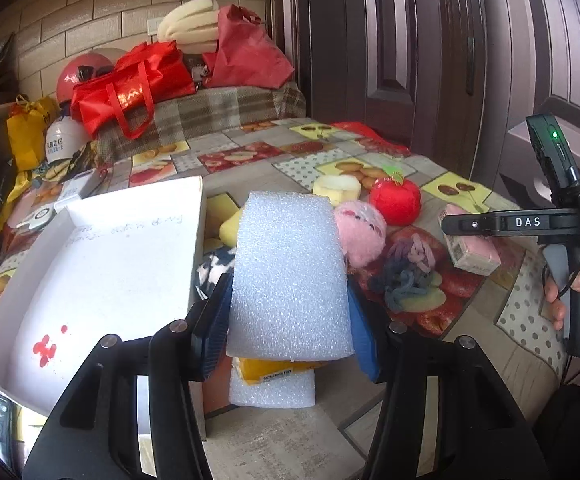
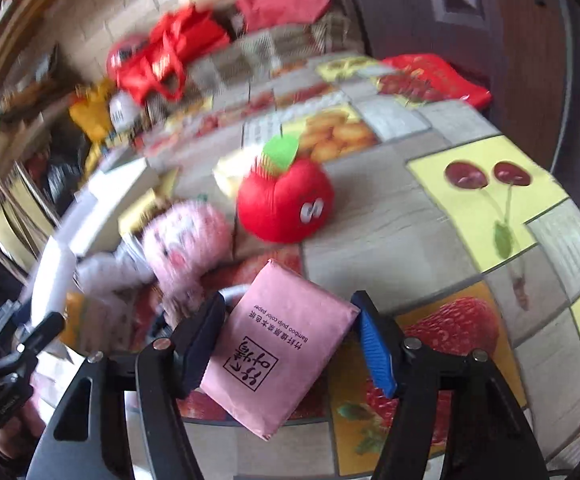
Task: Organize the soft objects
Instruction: 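Carry the foam block and pink pack into the white tray and open both tools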
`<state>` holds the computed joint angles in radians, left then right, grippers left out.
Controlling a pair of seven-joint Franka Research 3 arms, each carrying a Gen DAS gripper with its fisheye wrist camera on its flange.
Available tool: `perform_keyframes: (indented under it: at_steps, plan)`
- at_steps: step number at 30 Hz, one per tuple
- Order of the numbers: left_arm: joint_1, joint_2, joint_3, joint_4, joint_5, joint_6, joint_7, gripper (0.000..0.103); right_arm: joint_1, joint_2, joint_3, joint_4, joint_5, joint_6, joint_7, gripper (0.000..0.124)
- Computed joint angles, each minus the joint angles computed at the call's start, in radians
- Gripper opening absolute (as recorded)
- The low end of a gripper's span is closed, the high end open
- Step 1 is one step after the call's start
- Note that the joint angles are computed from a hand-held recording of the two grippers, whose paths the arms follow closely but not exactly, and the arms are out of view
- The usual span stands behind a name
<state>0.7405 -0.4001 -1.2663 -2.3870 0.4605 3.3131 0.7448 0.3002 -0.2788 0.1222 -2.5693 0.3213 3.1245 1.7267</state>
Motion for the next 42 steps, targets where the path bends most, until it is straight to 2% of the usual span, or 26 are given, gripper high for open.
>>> perform_keyframes:
  at_steps: [1,3,6,9,11,12,14,19,24,31,37,42]
  plan:
    - [0.009,-0.040,0.005,-0.018,-0.014,0.056,-0.016,0.053,0.006,-0.010,-0.001,-0.014,0.006,0.042,0.000,0.065]
    - [0.023,-0.125,0.010,-0.051,-0.066,0.136,-0.031,0.053,-0.044,-0.036,0.067,-0.051,-0.007,0.154,0.020,0.066]
    - [0.051,-0.260,0.011,-0.105,-0.161,0.230,-0.047,0.053,-0.190,-0.042,0.270,-0.085,0.054,0.368,-0.022,0.066]
    - [0.066,-0.346,0.012,-0.133,-0.210,0.221,-0.073,0.053,-0.301,0.003,0.469,-0.071,0.220,0.541,-0.179,0.066]
    - [0.087,-0.382,0.005,-0.144,-0.226,0.226,-0.099,0.053,-0.300,0.039,0.498,-0.056,0.261,0.592,-0.237,0.066]
    - [0.095,-0.403,0.002,-0.147,-0.228,0.221,-0.109,0.053,-0.299,0.049,0.508,-0.040,0.288,0.588,-0.272,0.066]
    - [0.113,-0.425,-0.003,-0.150,-0.223,0.223,-0.132,0.053,-0.266,0.073,0.480,-0.032,0.270,0.618,-0.263,0.066]
    - [0.137,-0.420,-0.005,-0.160,-0.202,0.227,-0.176,0.053,-0.190,0.097,0.416,-0.011,0.251,0.600,-0.257,0.067]
    - [0.146,-0.434,0.005,-0.167,-0.180,0.200,-0.193,0.053,-0.129,0.143,0.409,0.034,0.288,0.613,-0.356,0.068]
    - [0.182,-0.413,0.013,-0.180,-0.171,0.197,-0.214,0.053,-0.026,0.232,0.378,0.128,0.280,0.586,-0.479,0.068]
    - [0.203,-0.419,0.035,-0.201,-0.168,0.184,-0.224,0.053,0.072,0.308,0.333,0.230,0.260,0.506,-0.569,0.067]
    - [0.218,-0.399,0.052,-0.218,-0.170,0.191,-0.212,0.054,0.182,0.372,0.281,0.321,0.345,0.473,-0.707,0.067]
